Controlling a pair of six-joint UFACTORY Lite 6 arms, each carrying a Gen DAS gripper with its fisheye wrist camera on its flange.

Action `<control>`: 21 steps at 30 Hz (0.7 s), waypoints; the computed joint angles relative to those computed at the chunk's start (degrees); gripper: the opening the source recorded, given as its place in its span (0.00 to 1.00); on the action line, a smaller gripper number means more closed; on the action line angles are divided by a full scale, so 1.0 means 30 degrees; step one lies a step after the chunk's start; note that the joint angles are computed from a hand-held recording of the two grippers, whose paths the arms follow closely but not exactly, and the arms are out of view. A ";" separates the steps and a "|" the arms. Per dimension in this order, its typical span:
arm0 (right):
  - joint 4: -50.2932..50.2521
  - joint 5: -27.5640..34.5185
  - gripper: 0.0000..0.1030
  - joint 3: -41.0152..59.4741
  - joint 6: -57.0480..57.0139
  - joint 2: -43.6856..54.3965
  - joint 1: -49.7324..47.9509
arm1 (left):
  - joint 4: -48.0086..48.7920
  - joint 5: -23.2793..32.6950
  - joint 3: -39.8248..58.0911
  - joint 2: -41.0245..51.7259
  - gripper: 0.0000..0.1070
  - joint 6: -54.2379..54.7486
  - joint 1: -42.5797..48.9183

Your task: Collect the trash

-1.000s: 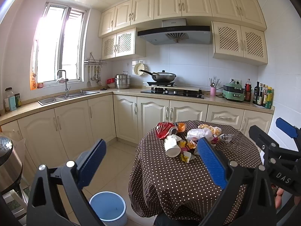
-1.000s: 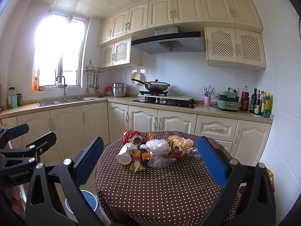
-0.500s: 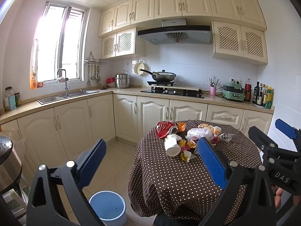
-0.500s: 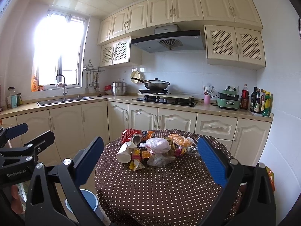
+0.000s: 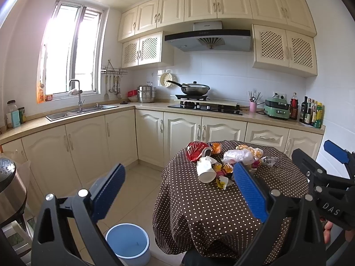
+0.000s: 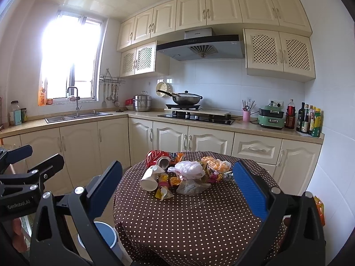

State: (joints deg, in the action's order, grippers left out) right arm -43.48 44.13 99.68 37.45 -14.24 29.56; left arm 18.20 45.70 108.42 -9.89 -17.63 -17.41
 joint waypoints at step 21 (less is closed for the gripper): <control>0.1851 -0.0155 0.94 0.0270 -0.1254 0.0634 -0.1080 | -0.0325 -0.0077 -0.0067 0.0308 0.89 0.0367 0.0333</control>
State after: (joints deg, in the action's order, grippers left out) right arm -37.93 43.67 100.49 33.69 -12.34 26.32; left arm 17.22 45.47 108.22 -8.97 -16.53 -16.41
